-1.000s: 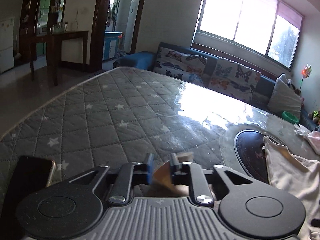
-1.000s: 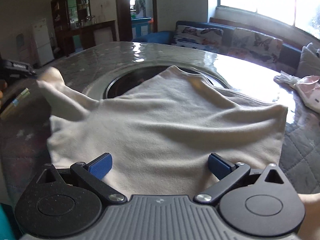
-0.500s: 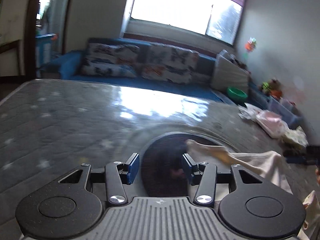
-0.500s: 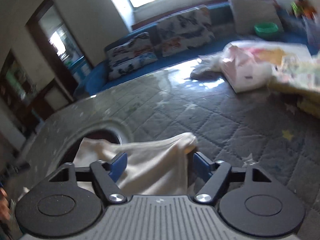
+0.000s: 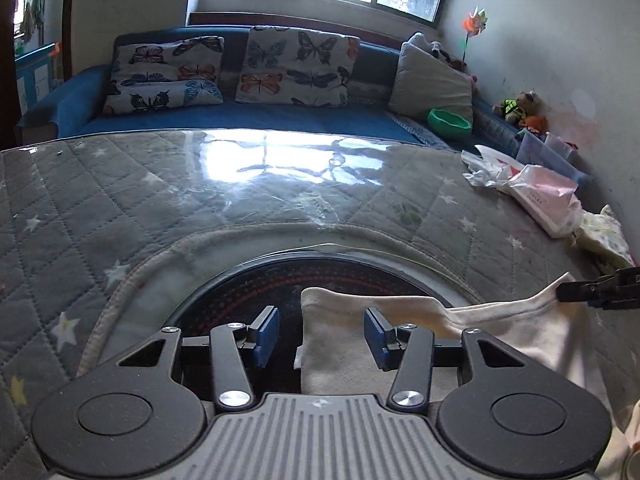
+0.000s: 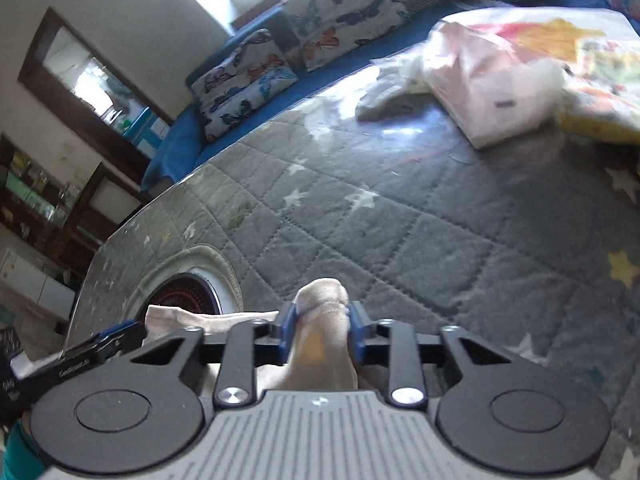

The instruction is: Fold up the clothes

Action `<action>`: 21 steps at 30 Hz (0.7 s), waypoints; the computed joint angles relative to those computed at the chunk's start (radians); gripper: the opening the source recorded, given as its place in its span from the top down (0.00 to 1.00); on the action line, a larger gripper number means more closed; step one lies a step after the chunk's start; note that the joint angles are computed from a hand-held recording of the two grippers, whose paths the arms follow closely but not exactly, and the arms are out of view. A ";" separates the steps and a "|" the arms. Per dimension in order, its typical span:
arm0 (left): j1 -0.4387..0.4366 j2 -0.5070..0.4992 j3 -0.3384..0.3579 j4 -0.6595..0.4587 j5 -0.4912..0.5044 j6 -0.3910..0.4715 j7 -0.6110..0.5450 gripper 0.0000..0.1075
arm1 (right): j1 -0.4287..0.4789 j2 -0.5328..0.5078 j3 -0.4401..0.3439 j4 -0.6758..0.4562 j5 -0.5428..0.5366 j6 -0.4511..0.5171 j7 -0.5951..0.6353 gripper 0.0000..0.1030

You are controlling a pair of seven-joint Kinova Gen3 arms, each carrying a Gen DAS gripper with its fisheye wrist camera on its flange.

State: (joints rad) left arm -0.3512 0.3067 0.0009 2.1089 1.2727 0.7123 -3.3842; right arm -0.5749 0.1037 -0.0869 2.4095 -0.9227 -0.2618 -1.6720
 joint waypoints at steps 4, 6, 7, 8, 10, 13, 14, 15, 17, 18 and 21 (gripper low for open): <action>0.013 0.017 0.011 0.006 0.047 -0.021 -0.039 0.53 | -0.041 -0.008 -0.023 0.012 -0.077 -0.103 0.085 0.92; 0.019 0.022 0.014 0.015 0.076 -0.026 -0.090 0.55 | -0.041 -0.015 -0.042 0.015 -0.085 -0.129 0.109 0.93; 0.022 0.021 0.015 0.025 0.099 -0.031 -0.131 0.56 | -0.046 -0.023 -0.054 0.018 -0.094 -0.148 0.129 0.93; 0.026 0.018 0.014 0.035 0.122 -0.038 -0.167 0.70 | -0.052 -0.027 -0.064 0.017 -0.118 -0.167 0.160 0.93; 0.033 0.016 0.002 0.043 0.146 -0.033 -0.195 0.88 | -0.068 -0.036 -0.088 0.011 -0.191 -0.207 0.238 0.94; 0.038 -0.007 -0.030 0.075 0.246 -0.036 -0.269 0.92 | -0.085 -0.048 -0.145 0.009 -0.249 -0.298 0.316 0.94; 0.033 -0.019 -0.040 0.089 0.286 -0.032 -0.302 0.93 | -0.101 -0.049 -0.154 0.012 -0.248 -0.339 0.324 0.94; 0.031 -0.031 -0.058 0.102 0.327 -0.023 -0.335 0.93 | -0.119 -0.050 -0.161 0.014 -0.251 -0.379 0.339 0.94; 0.038 -0.047 -0.095 0.118 0.389 -0.001 -0.395 0.92 | -0.123 -0.031 -0.194 -0.001 -0.298 -0.445 0.405 0.94; 0.044 -0.047 -0.103 0.117 0.401 -0.005 -0.404 0.92 | -0.135 -0.015 -0.185 -0.017 -0.323 -0.461 0.446 0.94; 0.079 -0.034 -0.115 0.091 0.391 -0.050 -0.380 0.88 | -0.232 0.041 -0.064 -0.074 -0.410 -0.454 0.568 0.89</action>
State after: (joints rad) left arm -0.2724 0.2724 -0.1142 2.2004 1.6634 0.6624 -3.7638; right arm -0.8066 0.1445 -0.1512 2.3359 -1.3331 -0.7154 -1.1039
